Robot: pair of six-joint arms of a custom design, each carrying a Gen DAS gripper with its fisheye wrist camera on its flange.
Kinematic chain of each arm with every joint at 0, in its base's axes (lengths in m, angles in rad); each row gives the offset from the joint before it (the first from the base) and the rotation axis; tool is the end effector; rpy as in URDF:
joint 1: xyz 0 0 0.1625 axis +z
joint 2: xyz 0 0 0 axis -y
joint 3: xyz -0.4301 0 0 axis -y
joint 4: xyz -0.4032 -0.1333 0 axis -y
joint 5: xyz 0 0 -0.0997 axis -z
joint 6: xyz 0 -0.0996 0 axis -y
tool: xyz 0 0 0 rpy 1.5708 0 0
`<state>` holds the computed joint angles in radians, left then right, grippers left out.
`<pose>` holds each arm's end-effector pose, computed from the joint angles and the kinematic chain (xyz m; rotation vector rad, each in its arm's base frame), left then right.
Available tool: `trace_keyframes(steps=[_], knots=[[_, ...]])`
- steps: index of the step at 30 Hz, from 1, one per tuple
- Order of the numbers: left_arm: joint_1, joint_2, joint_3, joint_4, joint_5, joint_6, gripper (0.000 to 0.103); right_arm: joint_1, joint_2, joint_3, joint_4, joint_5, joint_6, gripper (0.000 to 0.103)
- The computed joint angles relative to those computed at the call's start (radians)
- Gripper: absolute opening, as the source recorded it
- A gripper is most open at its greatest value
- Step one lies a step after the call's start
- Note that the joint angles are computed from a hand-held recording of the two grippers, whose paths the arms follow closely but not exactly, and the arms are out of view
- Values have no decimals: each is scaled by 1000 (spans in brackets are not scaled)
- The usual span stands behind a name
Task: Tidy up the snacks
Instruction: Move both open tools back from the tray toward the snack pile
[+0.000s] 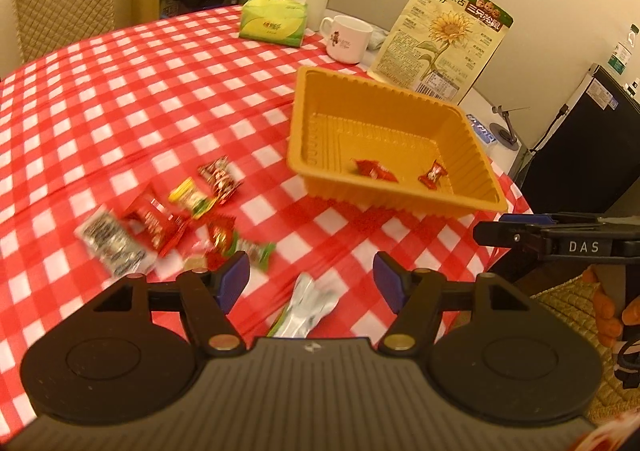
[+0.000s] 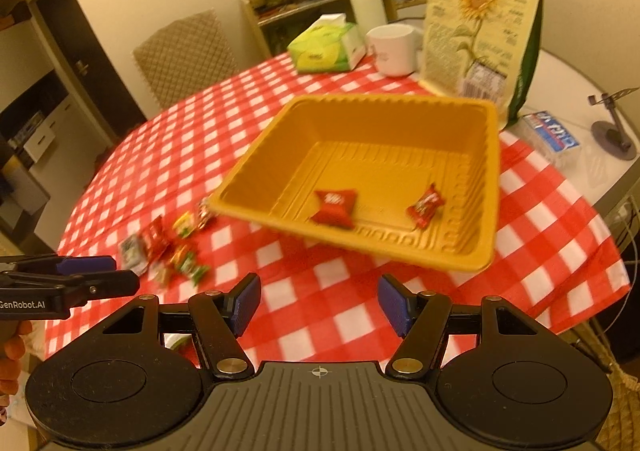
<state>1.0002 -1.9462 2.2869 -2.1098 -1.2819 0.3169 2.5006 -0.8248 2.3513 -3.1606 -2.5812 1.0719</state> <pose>-0.0470 -0.3725 0.3540 1.1912 2.6023 -0.3350 0.3600 -0.2075 0.0290 -0.2120 -2.3876 1.1569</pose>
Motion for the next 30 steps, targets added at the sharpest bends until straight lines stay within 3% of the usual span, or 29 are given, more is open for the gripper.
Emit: trace_keyframes(steps=[14, 30], knots=[[116, -41, -56, 85, 9, 59, 65, -3, 125, -123, -12, 100, -63, 65], [255, 12, -145, 97, 10, 171, 65, -45, 274, -290, -14, 185, -115, 65]])
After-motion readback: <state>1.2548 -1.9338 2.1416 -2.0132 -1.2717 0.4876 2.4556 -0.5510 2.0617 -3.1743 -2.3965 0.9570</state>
